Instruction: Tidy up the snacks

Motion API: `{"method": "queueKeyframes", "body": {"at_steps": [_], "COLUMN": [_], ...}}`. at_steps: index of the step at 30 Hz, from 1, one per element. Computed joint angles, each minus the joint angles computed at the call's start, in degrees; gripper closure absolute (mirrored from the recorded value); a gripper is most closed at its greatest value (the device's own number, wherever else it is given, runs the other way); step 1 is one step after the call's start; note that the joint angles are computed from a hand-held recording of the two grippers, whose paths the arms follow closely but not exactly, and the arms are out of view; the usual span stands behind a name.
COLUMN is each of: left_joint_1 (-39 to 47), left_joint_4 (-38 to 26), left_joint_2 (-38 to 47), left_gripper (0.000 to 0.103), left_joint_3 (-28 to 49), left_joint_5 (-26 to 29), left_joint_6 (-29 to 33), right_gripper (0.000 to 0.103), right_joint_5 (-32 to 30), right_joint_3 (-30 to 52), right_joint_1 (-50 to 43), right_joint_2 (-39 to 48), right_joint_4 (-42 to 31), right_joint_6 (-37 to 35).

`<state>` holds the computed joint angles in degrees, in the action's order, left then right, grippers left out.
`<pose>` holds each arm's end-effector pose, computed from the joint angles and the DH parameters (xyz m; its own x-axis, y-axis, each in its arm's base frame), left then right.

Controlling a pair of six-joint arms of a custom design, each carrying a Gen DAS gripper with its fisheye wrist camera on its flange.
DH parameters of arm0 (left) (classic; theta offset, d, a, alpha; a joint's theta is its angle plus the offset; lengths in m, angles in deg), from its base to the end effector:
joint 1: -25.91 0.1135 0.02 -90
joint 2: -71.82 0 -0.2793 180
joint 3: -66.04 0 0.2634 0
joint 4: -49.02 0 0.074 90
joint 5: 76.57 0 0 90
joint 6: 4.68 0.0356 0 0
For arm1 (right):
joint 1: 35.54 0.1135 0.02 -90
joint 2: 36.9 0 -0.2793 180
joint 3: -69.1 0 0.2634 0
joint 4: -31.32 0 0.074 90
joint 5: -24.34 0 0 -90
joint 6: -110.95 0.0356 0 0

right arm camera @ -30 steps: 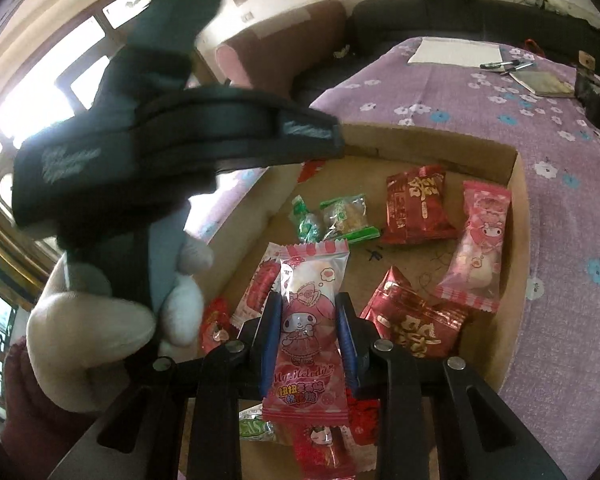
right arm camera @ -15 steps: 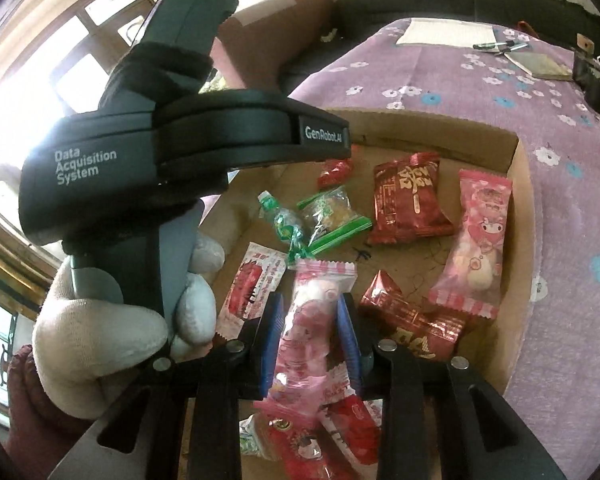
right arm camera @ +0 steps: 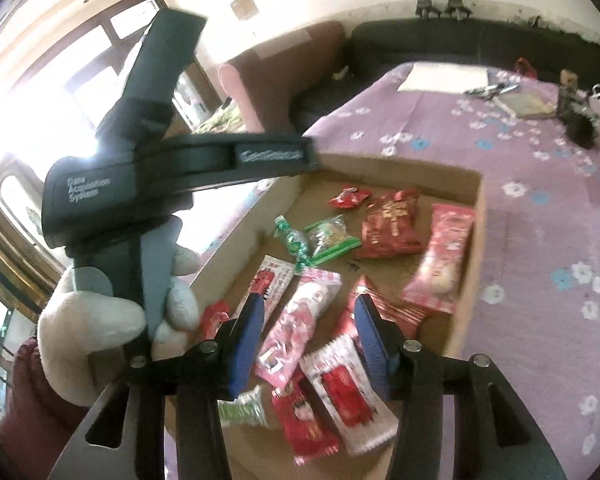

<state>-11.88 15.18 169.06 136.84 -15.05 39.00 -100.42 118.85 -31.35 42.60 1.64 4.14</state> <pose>0.2817 -0.1969 0.1818 -0.7284 -0.2396 -0.6419 -0.2534 0.9646 -0.0725 0.2481 0.0385 0.1685 -0.7210 -0.2910 -0.6288 -0.5826 0.7459 0.3228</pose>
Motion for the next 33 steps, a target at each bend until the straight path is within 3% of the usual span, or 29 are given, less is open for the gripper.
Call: {"method": "queueKeyframes", "body": {"at_steps": [8, 14, 16, 19, 23, 27, 30, 33], "left_joint_1": [-11.33, -17.66, -18.35, -19.89, -23.85, -27.13, -30.87, -33.48], "left_joint_4": [-8.02, -11.13, -12.33, -13.32, -9.24, -7.33, -1.86, -0.33], "left_joint_2": [-3.62, -5.96, -6.4, -5.56, -2.86, 0.75, 0.74, 3.19], "left_gripper": [0.04, 0.037, 0.031, 0.031, 0.031, 0.031, 0.03, 0.029], "left_joint_3": [-0.25, -1.84, -2.25, -2.05, -0.45, 4.74, 4.02, 4.97], "left_joint_5": [-10.24, -13.24, -13.67, -13.23, -9.2, -7.4, -8.61, -10.29], "left_joint_6": [-9.15, -15.12, -17.56, -19.95, -18.85, -16.9, -16.25, -16.14], "right_gripper": [0.051, 0.048, 0.047, 0.031, 0.031, 0.031, 0.031, 0.03], "right_joint_5": [-5.6, -9.25, -11.63, -14.57, -13.93, -15.93, -15.63, -13.95], "right_joint_3": [-3.49, -4.16, -3.39, -2.74, -1.88, 7.15, 13.31, 11.21], "right_joint_1": [-11.28, -19.27, -21.75, -24.41, -28.95, -39.62, -46.36, -51.5], "right_joint_2": [-6.77, -10.54, -11.77, -12.67, -10.45, -1.62, 3.49, 4.52], "right_joint_4": [-5.79, -13.87, -18.29, -22.17, -24.13, -29.7, -30.9, -28.83], "right_joint_6": [-7.1, -14.98, -18.0, -20.69, -25.31, -28.9, -29.47, -34.97]}}
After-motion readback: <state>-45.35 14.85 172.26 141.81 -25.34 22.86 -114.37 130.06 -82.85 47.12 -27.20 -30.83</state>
